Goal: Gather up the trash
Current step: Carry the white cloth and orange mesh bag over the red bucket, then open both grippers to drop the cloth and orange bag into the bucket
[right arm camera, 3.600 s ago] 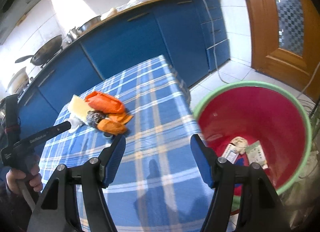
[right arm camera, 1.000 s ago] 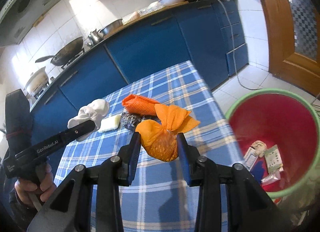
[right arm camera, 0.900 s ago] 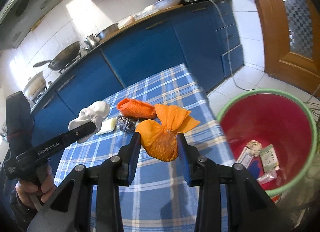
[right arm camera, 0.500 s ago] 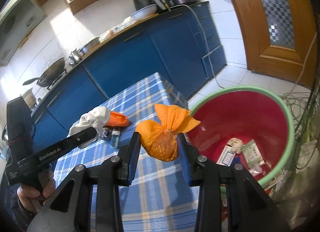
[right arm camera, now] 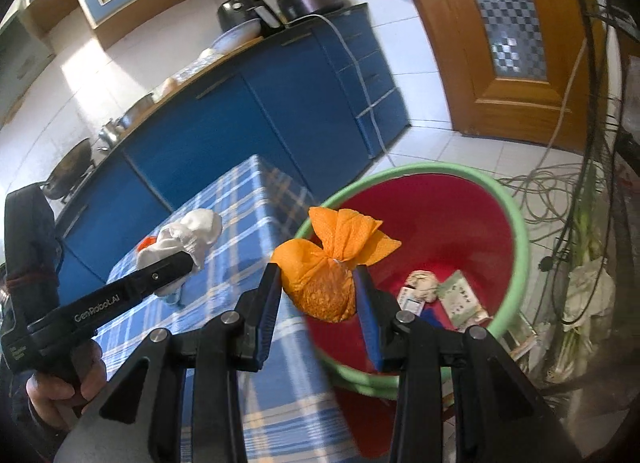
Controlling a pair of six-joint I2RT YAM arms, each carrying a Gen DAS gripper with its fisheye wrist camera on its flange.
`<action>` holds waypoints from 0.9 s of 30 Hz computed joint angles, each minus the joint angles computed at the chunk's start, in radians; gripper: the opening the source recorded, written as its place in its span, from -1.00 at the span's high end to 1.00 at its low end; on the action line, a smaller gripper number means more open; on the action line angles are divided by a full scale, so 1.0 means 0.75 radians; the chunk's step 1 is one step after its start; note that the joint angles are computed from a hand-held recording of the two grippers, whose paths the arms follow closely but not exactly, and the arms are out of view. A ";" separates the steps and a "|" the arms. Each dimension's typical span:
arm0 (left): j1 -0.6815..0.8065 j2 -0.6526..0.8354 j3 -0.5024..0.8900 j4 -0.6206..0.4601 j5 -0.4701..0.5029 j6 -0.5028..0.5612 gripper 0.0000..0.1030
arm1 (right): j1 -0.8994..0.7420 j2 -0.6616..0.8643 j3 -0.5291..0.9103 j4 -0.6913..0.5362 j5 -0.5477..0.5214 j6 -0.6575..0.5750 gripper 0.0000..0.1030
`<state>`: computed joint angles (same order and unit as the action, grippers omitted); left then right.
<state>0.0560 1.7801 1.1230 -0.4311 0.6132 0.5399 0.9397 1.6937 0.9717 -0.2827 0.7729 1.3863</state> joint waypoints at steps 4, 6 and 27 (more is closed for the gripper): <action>-0.061 0.021 -0.016 0.042 -0.042 -0.017 0.67 | -0.019 -0.015 -0.058 0.008 -0.017 0.051 0.21; -0.093 0.039 -0.014 0.055 -0.062 -0.027 0.67 | -0.030 -0.015 -0.074 0.012 -0.026 0.065 0.21; -0.261 0.109 -0.040 0.135 -0.174 -0.038 0.17 | -0.084 -0.061 -0.242 0.132 -0.102 0.117 -0.02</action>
<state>-0.1397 1.8619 1.0929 -0.3299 0.4823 0.5112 0.8770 1.6477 0.7898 -0.1839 0.6965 1.4742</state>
